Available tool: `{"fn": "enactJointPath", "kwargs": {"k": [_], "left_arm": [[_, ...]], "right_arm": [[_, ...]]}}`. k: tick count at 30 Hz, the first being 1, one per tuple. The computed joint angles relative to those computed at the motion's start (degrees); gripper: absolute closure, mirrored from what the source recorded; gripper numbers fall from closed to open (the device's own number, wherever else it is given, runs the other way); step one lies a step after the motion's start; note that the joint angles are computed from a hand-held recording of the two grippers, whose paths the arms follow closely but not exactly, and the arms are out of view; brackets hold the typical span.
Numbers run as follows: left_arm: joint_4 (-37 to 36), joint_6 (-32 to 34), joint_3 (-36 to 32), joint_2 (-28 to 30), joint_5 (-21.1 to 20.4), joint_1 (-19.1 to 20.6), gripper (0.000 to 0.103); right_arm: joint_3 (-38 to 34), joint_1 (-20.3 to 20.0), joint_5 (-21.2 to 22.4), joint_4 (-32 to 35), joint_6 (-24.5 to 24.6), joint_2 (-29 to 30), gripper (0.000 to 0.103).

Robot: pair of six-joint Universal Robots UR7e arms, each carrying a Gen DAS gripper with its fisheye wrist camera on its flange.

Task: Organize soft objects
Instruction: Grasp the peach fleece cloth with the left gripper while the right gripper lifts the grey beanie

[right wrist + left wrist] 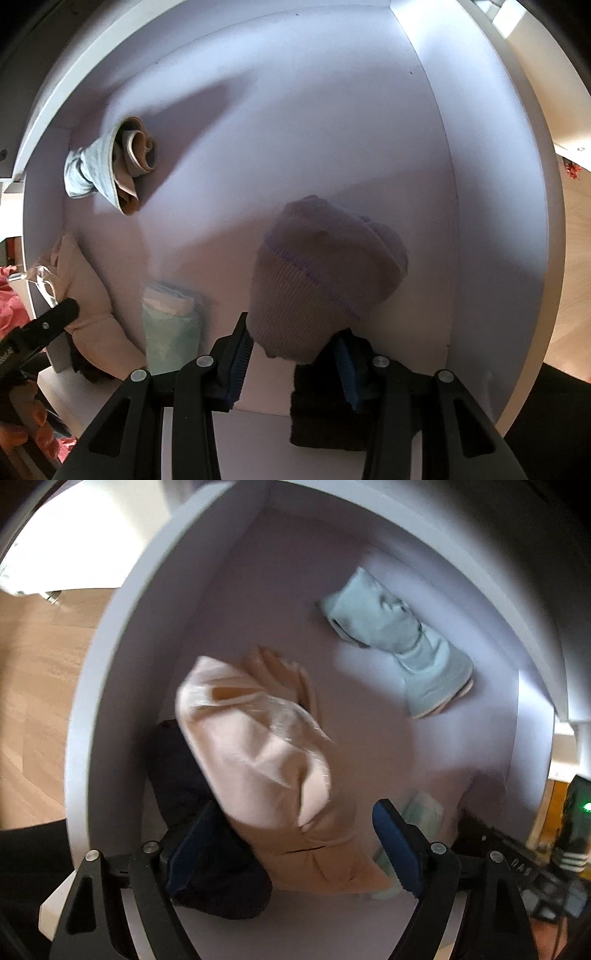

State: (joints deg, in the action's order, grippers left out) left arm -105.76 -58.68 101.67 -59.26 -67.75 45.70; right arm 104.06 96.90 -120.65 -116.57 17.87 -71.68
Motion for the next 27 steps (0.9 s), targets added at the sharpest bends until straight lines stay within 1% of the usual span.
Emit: {"fn": "enactJointPath", "kwargs": {"k": [2, 4, 5, 6, 7, 10, 11, 12, 13, 16, 19, 20, 22, 23, 25, 27], "left_arm": [[-0.1, 1.8, -0.2, 0.8, -0.5, -0.1, 0.018], [-0.1, 3.6, -1.7, 2.6, -0.7, 0.2, 0.025], [-1.4, 4.4, -1.4, 2.6, -1.0, 0.2, 0.03], [-3.1, 5.2, -1.0, 2.5, -1.8, 0.5, 0.033], [-3.8, 5.7, -0.8, 2.5, -2.2, 0.6, 0.033], [-3.2, 7.1, -1.0, 2.9, -1.4, 0.1, 0.033], [-2.9, 7.3, -0.9, 2.9, -1.3, 0.0, 0.034], [-2.8, 7.3, -0.8, 2.7, -1.2, -0.2, 0.034], [-2.8, 7.1, -0.5, 2.6, -1.2, -0.3, 0.034], [-2.6, 5.7, -0.5, 2.0, -0.9, 0.0, 0.033], [-3.5, 3.9, 0.1, 1.8, -1.3, 0.1, 0.032], [-3.5, 3.5, 0.1, 1.8, -1.6, 0.1, 0.032], [-2.9, 4.0, -0.4, 2.4, -1.8, 0.6, 0.032], [-2.0, 4.2, -0.8, 2.8, -1.9, 0.5, 0.031], [-1.3, 4.2, -1.0, 3.4, -2.4, 0.5, 0.029], [-1.6, 3.8, -0.8, 3.7, -3.0, 0.6, 0.029]], "right_arm": [[0.3, 0.1, -0.1, -1.0, -0.9, -0.1, 0.06], [0.3, 0.1, -0.4, -1.5, -1.6, -0.2, 0.06], [0.5, 0.1, -0.5, -1.8, -1.8, -0.4, 0.06], [0.6, 0.0, -0.4, -2.1, -2.0, -0.6, 0.06], [0.8, -0.2, -0.4, -2.4, -2.0, -0.8, 0.06], [1.0, -0.7, -0.4, -2.4, -2.2, -1.0, 0.06], [-1.0, -0.6, -0.5, -0.8, -2.1, -0.5, 0.061], [-1.1, -0.7, -0.6, -0.9, -2.2, -0.5, 0.062], [-1.2, -0.8, -0.6, -1.0, -2.3, -0.5, 0.065], [-1.3, -0.6, -0.1, -1.4, -2.5, -0.9, 0.068], [-1.1, -0.5, 0.4, -1.5, -2.3, -1.6, 0.069], [-0.9, -0.7, 1.3, -1.7, -2.2, -1.9, 0.069], [-0.6, -1.4, 3.8, -0.7, -1.4, -3.0, 0.063], [-0.6, -1.5, 4.4, -0.4, -0.9, -3.2, 0.059], [-1.2, -0.9, 3.4, 0.0, -1.0, -2.9, 0.041], [-1.7, 0.1, 1.0, -0.7, -1.2, -2.5, 0.038]]}}
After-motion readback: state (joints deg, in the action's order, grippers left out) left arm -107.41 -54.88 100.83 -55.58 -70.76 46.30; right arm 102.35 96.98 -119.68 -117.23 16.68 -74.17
